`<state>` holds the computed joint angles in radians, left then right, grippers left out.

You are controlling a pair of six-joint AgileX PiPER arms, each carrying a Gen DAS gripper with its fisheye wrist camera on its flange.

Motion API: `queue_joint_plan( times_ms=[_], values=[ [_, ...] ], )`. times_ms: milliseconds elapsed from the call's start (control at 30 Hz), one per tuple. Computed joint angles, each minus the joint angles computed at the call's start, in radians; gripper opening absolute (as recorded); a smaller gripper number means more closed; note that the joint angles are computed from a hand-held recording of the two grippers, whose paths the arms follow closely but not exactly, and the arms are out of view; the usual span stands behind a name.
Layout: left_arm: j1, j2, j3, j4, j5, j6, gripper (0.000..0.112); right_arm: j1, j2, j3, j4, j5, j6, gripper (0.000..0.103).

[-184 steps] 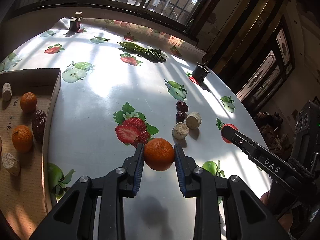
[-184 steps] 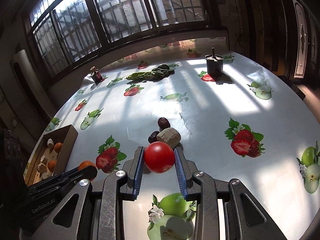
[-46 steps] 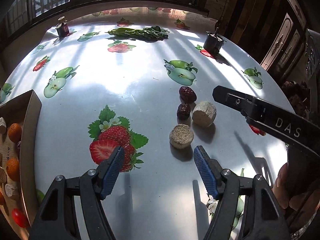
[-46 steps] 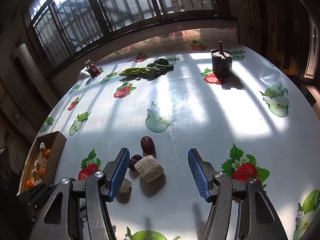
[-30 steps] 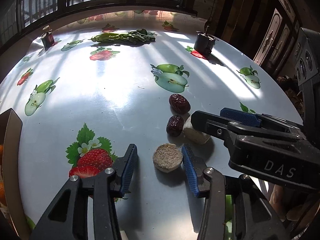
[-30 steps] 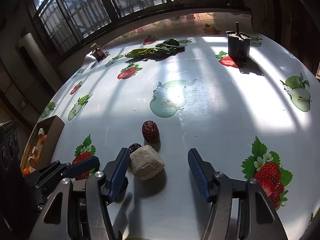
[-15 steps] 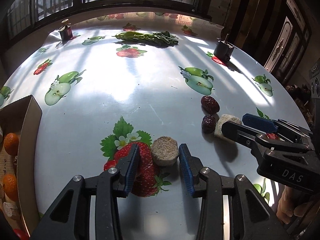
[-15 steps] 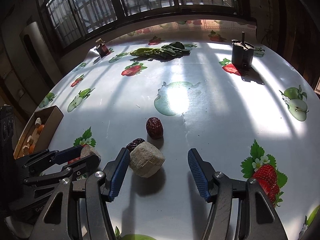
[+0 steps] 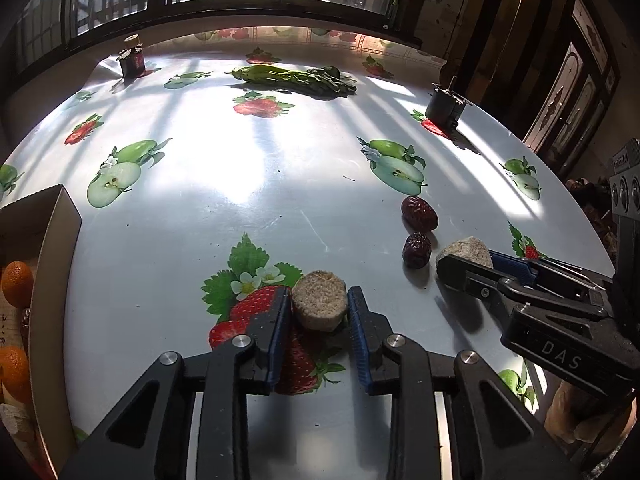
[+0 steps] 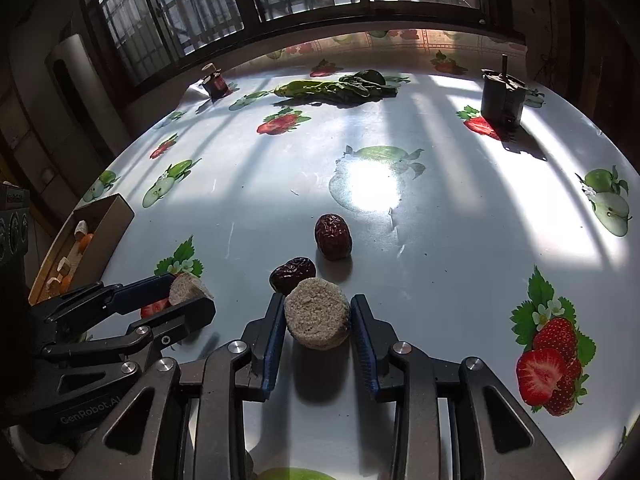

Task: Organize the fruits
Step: 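Carry both round cakes into the box and open both tools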

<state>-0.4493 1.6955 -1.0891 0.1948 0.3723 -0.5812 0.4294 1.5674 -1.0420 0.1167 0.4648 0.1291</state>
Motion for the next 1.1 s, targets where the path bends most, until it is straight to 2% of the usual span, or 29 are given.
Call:
queue_joint_plan(
  times_ms=[133,433,533,633,800,900,1033,1100],
  values=[
    [-0.008,0.001,0.001,0.044,-0.002,-0.042,0.027,-0.009,-0.016,0.011,-0.015,-0.014,0.023,0.035],
    [-0.026,-0.008,0.01,0.155,-0.008,-0.155,0.027,0.026,-0.039,0.034,-0.206,-0.039,0.23,0.035],
    [-0.026,-0.025,0.029,0.163,-0.021,-0.175,0.027,0.053,-0.049,0.03,-0.292,-0.027,0.323,0.035],
    [-0.042,-0.054,0.057,0.231,-0.027,-0.247,0.027,0.084,-0.084,0.041,-0.337,-0.006,0.396,0.035],
    [-0.066,-0.175,0.159,0.385,-0.052,-0.426,0.027,0.153,-0.164,0.07,-0.377,0.031,0.478,0.035],
    [-0.072,-0.282,0.238,0.426,-0.043,-0.491,0.027,0.212,-0.192,0.062,-0.436,0.069,0.547,0.035],
    [-0.03,-0.434,0.313,0.304,0.011,-0.369,0.027,0.298,-0.21,0.037,-0.502,0.114,0.618,0.035],
    [0.039,-0.524,0.347,0.19,0.038,-0.254,0.027,0.344,-0.207,0.017,-0.527,0.133,0.647,0.035]
  ],
)
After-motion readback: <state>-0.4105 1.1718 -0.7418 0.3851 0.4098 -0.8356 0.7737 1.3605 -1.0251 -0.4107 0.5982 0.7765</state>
